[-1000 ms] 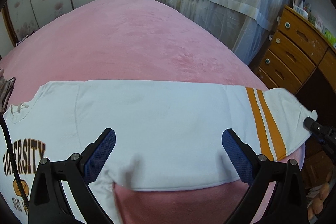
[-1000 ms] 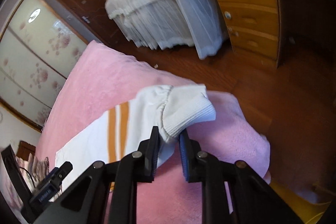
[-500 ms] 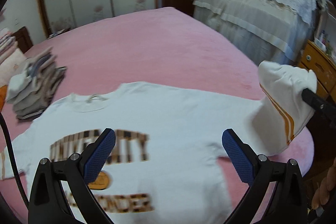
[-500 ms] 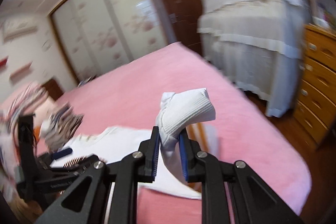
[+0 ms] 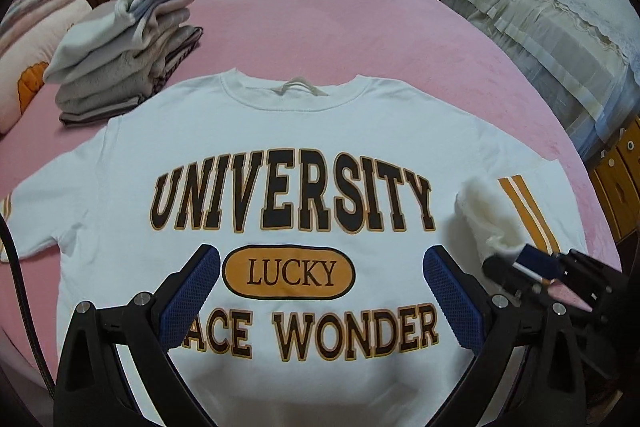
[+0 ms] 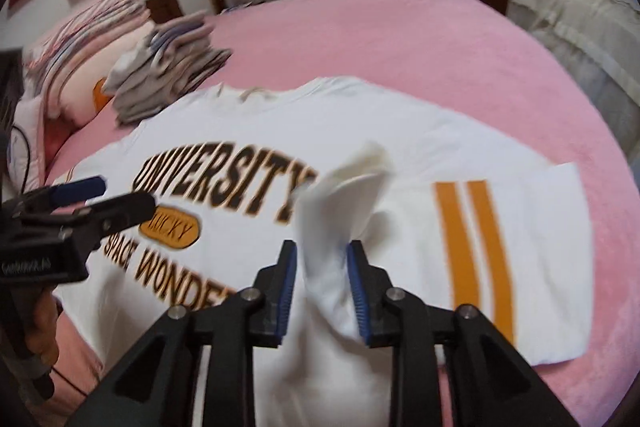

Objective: Fold small clothes
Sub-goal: 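Fold the sleeve across the shirt chest with the right gripper, release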

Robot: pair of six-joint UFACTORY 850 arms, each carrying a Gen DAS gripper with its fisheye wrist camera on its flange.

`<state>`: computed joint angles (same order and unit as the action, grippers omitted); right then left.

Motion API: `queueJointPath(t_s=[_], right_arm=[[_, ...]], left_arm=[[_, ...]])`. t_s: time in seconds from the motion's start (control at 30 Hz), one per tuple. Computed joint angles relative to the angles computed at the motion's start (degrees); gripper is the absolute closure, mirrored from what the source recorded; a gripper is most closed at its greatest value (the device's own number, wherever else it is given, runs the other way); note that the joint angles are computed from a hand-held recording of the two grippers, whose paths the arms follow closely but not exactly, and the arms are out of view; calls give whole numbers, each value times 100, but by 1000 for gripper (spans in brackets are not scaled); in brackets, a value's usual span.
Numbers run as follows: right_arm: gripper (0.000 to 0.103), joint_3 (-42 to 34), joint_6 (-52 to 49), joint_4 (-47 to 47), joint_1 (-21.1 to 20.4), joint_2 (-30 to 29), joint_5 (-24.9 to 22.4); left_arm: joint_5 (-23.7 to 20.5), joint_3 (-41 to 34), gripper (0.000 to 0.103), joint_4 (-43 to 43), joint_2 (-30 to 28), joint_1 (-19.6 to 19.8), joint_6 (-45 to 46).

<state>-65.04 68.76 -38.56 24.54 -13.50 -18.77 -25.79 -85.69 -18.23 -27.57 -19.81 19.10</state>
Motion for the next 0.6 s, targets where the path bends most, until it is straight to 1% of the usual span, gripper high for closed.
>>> queueJointPath(t_s=[0.07,0.13,0.2,0.27,0.33,0.37,0.43,0.5,0.53,0.6], right_arm=[[64,22,-244,215,54,2,183],[63,-2,-501,428,91,-17,309],[63,-34,-495,420,149,-16,213],[63,40,-282,287,186,58,200],[63,95,-150,268,179,111,239],[63,210,142,84,191,211,260],[63,302,499,-130,191,289,265],[63,513,1083,-500,204,474,193],[63,586,1270,-613,207,536,159],[63,736,1753,-922,238,668,-59]], left_arm=[[-12,11,2,-129,-25,32,88],[-69,-5,2,-339,-53,70,258],[-164,-27,2,-591,-90,103,457],[-364,-87,2,-919,-153,153,690],[-677,-177,2,-1318,-252,212,925],[-862,-217,2,-1564,-299,245,1084],[-1346,-290,2,-2200,-406,324,1501],[-1765,-341,10,-2651,-503,360,1750],[-1939,-381,12,-2736,-561,343,1770],[-2028,-403,17,-2703,-618,260,1693]])
